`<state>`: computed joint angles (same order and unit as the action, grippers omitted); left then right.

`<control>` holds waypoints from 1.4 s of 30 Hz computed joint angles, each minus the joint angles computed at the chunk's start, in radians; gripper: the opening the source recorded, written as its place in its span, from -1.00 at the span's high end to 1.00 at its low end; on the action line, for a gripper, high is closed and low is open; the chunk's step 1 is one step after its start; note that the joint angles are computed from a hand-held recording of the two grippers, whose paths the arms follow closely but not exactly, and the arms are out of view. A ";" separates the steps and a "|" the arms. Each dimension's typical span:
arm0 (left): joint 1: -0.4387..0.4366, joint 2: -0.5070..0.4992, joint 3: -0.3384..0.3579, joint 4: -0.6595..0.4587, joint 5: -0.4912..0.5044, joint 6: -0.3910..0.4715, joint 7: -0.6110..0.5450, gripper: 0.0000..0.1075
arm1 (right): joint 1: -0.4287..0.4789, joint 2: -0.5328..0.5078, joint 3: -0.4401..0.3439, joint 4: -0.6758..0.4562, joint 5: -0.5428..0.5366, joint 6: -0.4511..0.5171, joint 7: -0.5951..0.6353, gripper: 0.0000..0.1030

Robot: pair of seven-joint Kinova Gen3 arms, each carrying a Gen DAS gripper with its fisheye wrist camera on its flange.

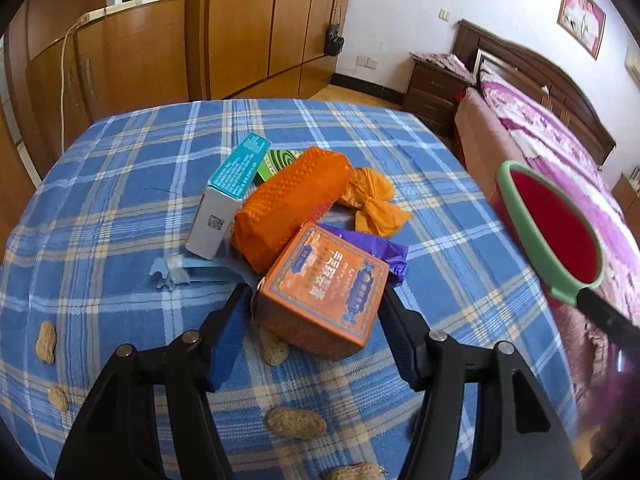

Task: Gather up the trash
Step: 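Grasp the orange printed box with the left tool while the right tool approaches the purple bag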

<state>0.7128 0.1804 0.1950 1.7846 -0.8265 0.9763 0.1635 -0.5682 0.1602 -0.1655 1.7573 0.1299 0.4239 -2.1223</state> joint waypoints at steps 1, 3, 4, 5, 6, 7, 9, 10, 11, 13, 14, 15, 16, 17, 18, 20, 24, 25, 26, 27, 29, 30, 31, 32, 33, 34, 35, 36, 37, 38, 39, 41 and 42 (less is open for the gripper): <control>0.003 -0.008 0.000 0.005 -0.005 -0.001 0.009 -0.19 | 0.001 0.004 -0.004 -0.005 -0.004 0.004 0.007 -0.24; 0.009 -0.024 0.006 0.011 -0.014 0.012 0.026 -0.19 | -0.002 0.012 -0.009 -0.019 -0.008 0.013 0.021 -0.23; 0.011 -0.030 0.011 0.013 -0.019 0.021 0.036 -0.19 | -0.007 0.016 -0.009 -0.026 -0.006 0.016 0.023 -0.23; 0.013 -0.037 0.015 0.016 -0.024 0.030 0.047 -0.19 | -0.009 0.021 -0.013 -0.033 -0.009 0.020 0.033 -0.23; 0.015 -0.045 0.021 0.021 -0.029 0.039 0.059 -0.19 | -0.012 0.026 -0.016 -0.042 -0.011 0.023 0.042 -0.23; 0.015 -0.053 0.026 0.026 -0.033 0.047 0.071 -0.19 | -0.016 0.033 -0.021 -0.053 -0.014 0.028 0.055 -0.23; 0.010 -0.067 0.037 0.034 -0.035 0.065 0.085 -0.19 | -0.023 0.046 -0.026 -0.070 -0.022 0.031 0.076 -0.23; 0.007 -0.072 0.043 0.037 -0.032 0.076 0.090 -0.19 | -0.026 0.054 -0.029 -0.080 -0.027 0.031 0.089 -0.23; 0.004 -0.076 0.048 0.040 -0.031 0.086 0.095 -0.19 | -0.030 0.064 -0.032 -0.090 -0.032 0.035 0.102 -0.23; -0.002 -0.086 0.056 0.053 -0.032 0.102 0.118 -0.19 | -0.031 0.087 -0.042 -0.117 -0.055 0.047 0.133 -0.23; -0.006 -0.092 0.059 0.062 -0.031 0.106 0.131 -0.19 | -0.029 0.102 -0.051 -0.132 -0.074 0.054 0.154 -0.23; -0.011 -0.100 0.062 0.073 -0.030 0.106 0.144 -0.19 | -0.027 0.117 -0.059 -0.149 -0.092 0.063 0.176 -0.23; -0.017 -0.106 0.066 0.082 -0.028 0.106 0.154 -0.19 | -0.032 0.131 -0.061 -0.162 -0.102 0.069 0.190 -0.23; -0.022 -0.111 0.070 0.091 -0.028 0.107 0.165 -0.19 | -0.046 0.141 -0.053 -0.174 -0.099 0.076 0.191 -0.23; -0.027 -0.118 0.074 0.101 -0.027 0.107 0.174 -0.19 | -0.061 0.152 -0.046 -0.189 -0.094 0.085 0.191 -0.23; -0.038 -0.126 0.082 0.115 -0.025 0.106 0.186 -0.19 | -0.072 0.177 -0.051 -0.213 -0.103 0.095 0.214 -0.23; -0.056 -0.142 0.095 0.142 -0.024 0.103 0.214 -0.19 | -0.080 0.228 -0.065 -0.270 -0.137 0.124 0.266 -0.23; -0.059 -0.146 0.098 0.148 -0.024 0.102 0.220 -0.19 | -0.085 0.240 -0.062 -0.285 -0.142 0.133 0.273 -0.23; -0.064 -0.150 0.099 0.155 -0.023 0.100 0.226 -0.19 | -0.091 0.252 -0.061 -0.299 -0.146 0.140 0.280 -0.23; -0.068 -0.154 0.102 0.162 -0.023 0.099 0.231 -0.19 | -0.096 0.261 -0.059 -0.308 -0.149 0.141 0.286 -0.23; -0.077 -0.161 0.106 0.174 -0.021 0.093 0.238 -0.19 | -0.105 0.280 -0.056 -0.329 -0.156 0.146 0.297 -0.23; -0.082 -0.164 0.108 0.180 -0.020 0.088 0.241 -0.19 | -0.108 0.288 -0.055 -0.338 -0.159 0.147 0.302 -0.23; -0.086 -0.166 0.109 0.184 -0.019 0.084 0.244 -0.19 | -0.114 0.295 -0.051 -0.348 -0.158 0.151 0.304 -0.23; -0.091 -0.168 0.110 0.190 -0.018 0.078 0.245 -0.19 | -0.121 0.304 -0.047 -0.359 -0.158 0.152 0.304 -0.23; -0.096 -0.171 0.110 0.197 -0.018 0.069 0.246 -0.19 | -0.123 0.308 -0.047 -0.365 -0.160 0.151 0.307 -0.23; -0.101 -0.174 0.111 0.202 -0.017 0.061 0.247 -0.19 | -0.128 0.317 -0.044 -0.375 -0.160 0.153 0.307 -0.23; -0.105 -0.177 0.113 0.208 -0.019 0.054 0.249 -0.19 | -0.133 0.326 -0.041 -0.385 -0.160 0.154 0.306 -0.23; -0.109 -0.180 0.114 0.215 -0.021 0.045 0.249 -0.19 | -0.135 0.333 -0.041 -0.392 -0.162 0.155 0.307 -0.23; -0.111 -0.182 0.117 0.218 -0.022 0.042 0.251 -0.19 | -0.139 0.342 -0.038 -0.401 -0.163 0.160 0.305 -0.23; -0.113 -0.183 0.119 0.222 -0.024 0.038 0.252 -0.19 | -0.151 0.345 -0.027 -0.402 -0.156 0.153 0.294 -0.23; -0.117 -0.183 0.119 0.224 -0.025 0.032 0.248 -0.19 | -0.165 0.343 -0.014 -0.397 -0.142 0.141 0.282 -0.21; -0.124 -0.185 0.119 0.229 -0.024 0.021 0.244 -0.19 | -0.165 0.343 -0.017 -0.391 -0.140 0.129 0.280 0.08; -0.129 -0.186 0.117 0.230 -0.020 0.013 0.240 -0.19 | -0.177 0.342 -0.005 -0.390 -0.129 0.129 0.268 0.28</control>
<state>0.5838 -0.0057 0.3118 2.0149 -0.8469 0.9892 0.4032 -0.7449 0.5026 -0.1702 1.3674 0.0010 0.5527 -1.8544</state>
